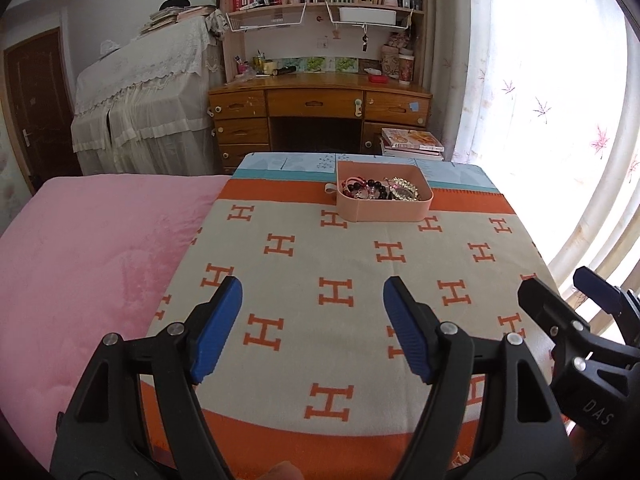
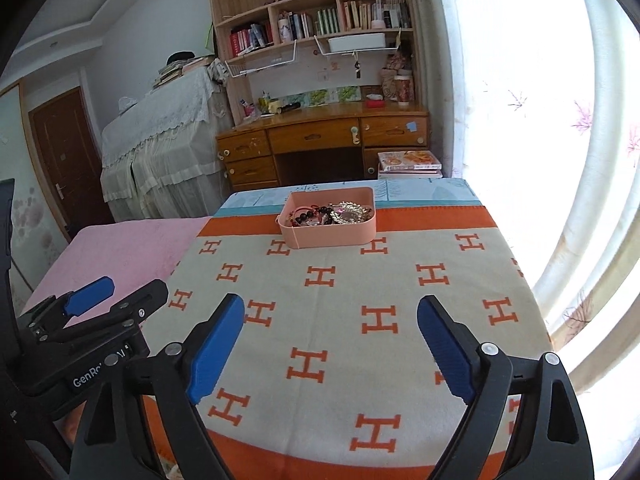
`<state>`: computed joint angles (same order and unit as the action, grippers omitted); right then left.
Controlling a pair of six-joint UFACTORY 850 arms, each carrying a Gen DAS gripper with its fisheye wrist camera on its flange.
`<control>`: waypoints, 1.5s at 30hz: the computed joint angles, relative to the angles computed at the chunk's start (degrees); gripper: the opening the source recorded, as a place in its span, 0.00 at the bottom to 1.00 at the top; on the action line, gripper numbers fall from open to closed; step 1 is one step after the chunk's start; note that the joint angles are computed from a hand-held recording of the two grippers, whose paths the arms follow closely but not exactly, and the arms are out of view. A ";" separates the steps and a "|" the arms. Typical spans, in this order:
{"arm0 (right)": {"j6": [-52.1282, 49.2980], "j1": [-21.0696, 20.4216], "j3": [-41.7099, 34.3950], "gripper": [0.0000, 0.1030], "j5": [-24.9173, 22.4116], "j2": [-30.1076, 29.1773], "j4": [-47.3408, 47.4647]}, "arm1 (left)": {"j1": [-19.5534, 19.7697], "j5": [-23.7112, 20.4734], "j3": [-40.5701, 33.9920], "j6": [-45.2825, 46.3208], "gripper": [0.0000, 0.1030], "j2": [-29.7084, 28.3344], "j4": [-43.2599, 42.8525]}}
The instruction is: Organize jewelry
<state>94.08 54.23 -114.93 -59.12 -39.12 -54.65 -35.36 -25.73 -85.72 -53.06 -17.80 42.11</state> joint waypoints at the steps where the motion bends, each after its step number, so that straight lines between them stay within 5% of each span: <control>1: 0.05 0.08 0.20 0.88 -0.09 0.18 0.13 | -0.09 0.05 0.45 -0.09 0.69 0.41 -0.12; 45: -1.63 -0.26 -1.81 0.88 -0.86 -1.16 1.20 | -0.23 -0.89 -3.56 4.44 0.69 -3.61 -4.05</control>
